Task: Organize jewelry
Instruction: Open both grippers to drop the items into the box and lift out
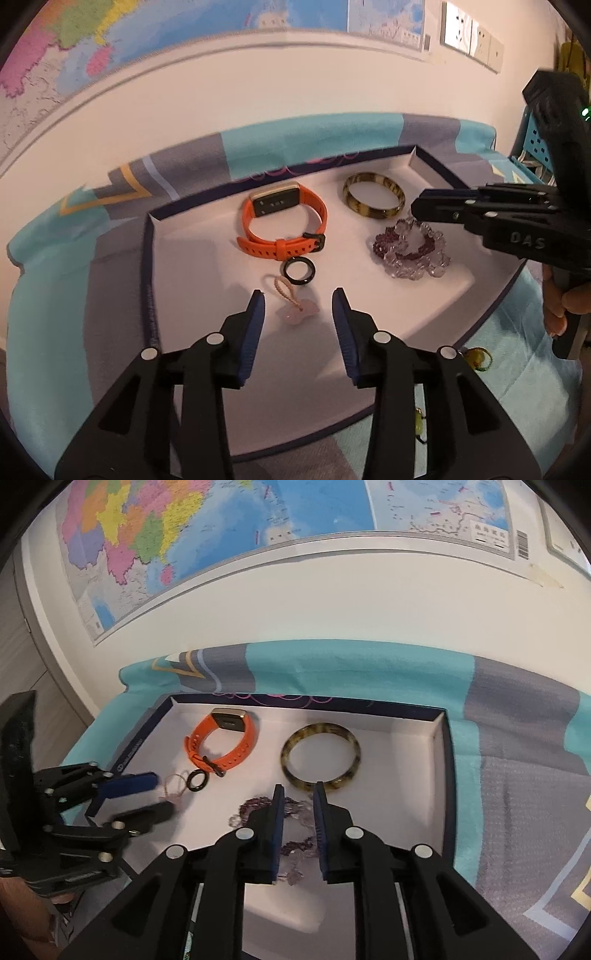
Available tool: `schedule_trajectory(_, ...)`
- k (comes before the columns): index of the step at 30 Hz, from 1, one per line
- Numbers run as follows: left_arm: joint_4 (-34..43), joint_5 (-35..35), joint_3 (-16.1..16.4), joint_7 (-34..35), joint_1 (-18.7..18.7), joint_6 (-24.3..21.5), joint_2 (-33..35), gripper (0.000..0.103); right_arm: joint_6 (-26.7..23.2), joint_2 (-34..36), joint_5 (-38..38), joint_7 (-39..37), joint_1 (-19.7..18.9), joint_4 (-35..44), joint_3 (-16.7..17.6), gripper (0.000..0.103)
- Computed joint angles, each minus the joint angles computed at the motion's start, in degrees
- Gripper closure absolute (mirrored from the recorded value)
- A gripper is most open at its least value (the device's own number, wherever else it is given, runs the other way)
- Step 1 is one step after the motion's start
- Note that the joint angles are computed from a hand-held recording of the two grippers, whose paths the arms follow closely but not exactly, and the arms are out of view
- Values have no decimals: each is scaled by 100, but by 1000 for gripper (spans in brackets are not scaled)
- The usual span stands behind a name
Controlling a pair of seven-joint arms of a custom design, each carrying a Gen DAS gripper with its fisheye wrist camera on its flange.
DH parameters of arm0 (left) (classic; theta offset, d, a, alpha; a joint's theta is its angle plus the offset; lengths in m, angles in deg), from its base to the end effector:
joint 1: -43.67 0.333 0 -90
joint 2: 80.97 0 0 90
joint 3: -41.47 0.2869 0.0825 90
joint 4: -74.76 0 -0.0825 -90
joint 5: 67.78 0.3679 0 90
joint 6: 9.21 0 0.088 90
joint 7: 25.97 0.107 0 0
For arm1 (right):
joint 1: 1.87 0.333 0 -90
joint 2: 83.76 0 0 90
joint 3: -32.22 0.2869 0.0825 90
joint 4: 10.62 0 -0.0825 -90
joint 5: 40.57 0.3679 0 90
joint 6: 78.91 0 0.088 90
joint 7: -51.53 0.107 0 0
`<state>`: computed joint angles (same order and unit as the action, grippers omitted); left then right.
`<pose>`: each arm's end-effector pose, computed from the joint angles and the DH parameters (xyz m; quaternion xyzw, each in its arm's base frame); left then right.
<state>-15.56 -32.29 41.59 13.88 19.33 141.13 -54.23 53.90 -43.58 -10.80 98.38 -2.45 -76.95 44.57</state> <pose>0.6311 -0.2991 0.4131 -0.6617 0.6627 -0.2401 0.2558 0.7418 0.1125 0.4280 -0.8262 0.4331 -0.0561 0.3560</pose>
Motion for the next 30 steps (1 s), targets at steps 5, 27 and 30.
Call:
schedule_trajectory(5, -583, 510, 107, -507, -89, 381, -495, 59, 61, -407, 409, -355, -244, -492, 158, 78)
schedule_trajectory(27, -2109, 1382, -465, -1725, 278, 1085, -1417, 54, 79, -2510, 1226, -2302, 198, -3496, -614, 72)
schedule_trajectory(30, -2137, 1431, -479, -1776, 267, 1076, -1429, 54, 163, -2593, 1149, -2299, 238, -3632, -661, 89)
